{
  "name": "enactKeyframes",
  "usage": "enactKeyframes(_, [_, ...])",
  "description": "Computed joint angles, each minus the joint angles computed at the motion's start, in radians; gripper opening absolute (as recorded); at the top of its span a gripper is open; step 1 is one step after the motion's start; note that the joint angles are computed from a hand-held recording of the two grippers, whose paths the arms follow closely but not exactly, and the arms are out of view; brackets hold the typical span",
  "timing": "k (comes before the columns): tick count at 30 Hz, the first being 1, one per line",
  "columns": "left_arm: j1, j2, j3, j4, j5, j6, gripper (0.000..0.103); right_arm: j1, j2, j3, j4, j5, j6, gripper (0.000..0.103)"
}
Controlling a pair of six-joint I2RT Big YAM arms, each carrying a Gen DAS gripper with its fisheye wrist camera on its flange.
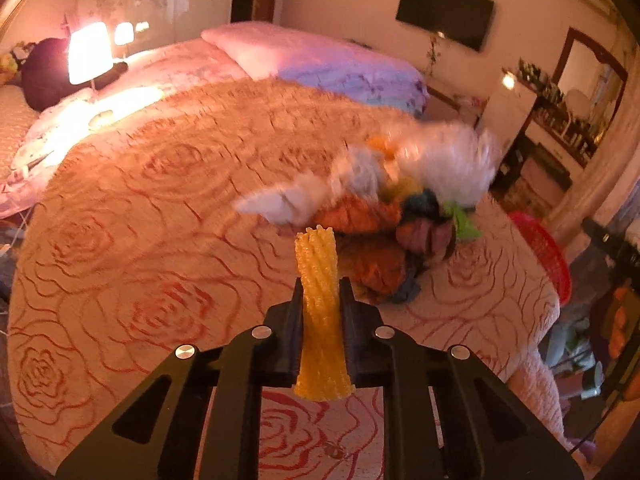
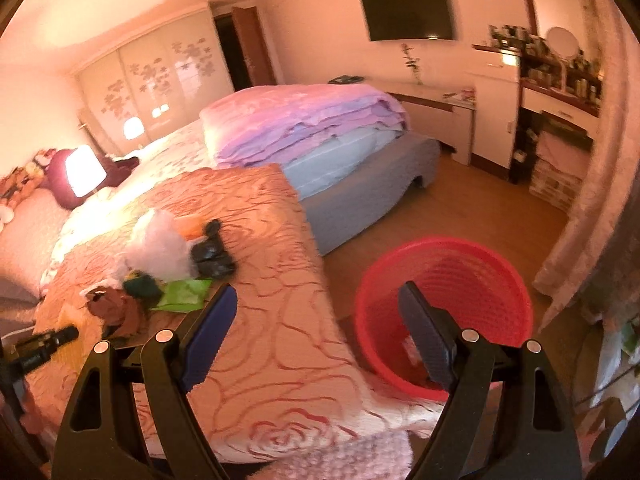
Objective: Collect trash
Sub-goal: 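Grasp the yellow foam net with the left tool while the right tool grasps the clear plastic bag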
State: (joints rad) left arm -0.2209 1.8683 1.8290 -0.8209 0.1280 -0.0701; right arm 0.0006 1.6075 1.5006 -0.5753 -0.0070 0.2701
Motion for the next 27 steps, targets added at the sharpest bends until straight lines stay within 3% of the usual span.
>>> enactKeyframes(6, [0.009,-0.026,0.001,0.076,-0.007,-0.016,0.015,0.048,0.073,0.101,-0.015,-0.075,-0.041,0.080])
enactKeyframes(18, [-0.001,0.022,0.089,0.080,0.000,-0.013,0.016,0.126,0.295,0.433,-0.135,-0.142,-0.114,0.090])
enactKeyframes(23, [0.006,0.030,0.092,0.073,0.003,-0.025,0.016,0.140,0.397,0.576,-0.245,-0.187,-0.135,0.090])
enactKeyframes(26, [0.012,0.027,0.082,0.077,0.002,-0.031,0.015,0.155,0.425,0.611,-0.269,-0.148,-0.157,0.088])
enactKeyframes(27, [0.014,0.028,0.082,0.077,0.002,-0.033,0.016,0.158,0.433,0.620,-0.277,-0.135,-0.159,0.082])
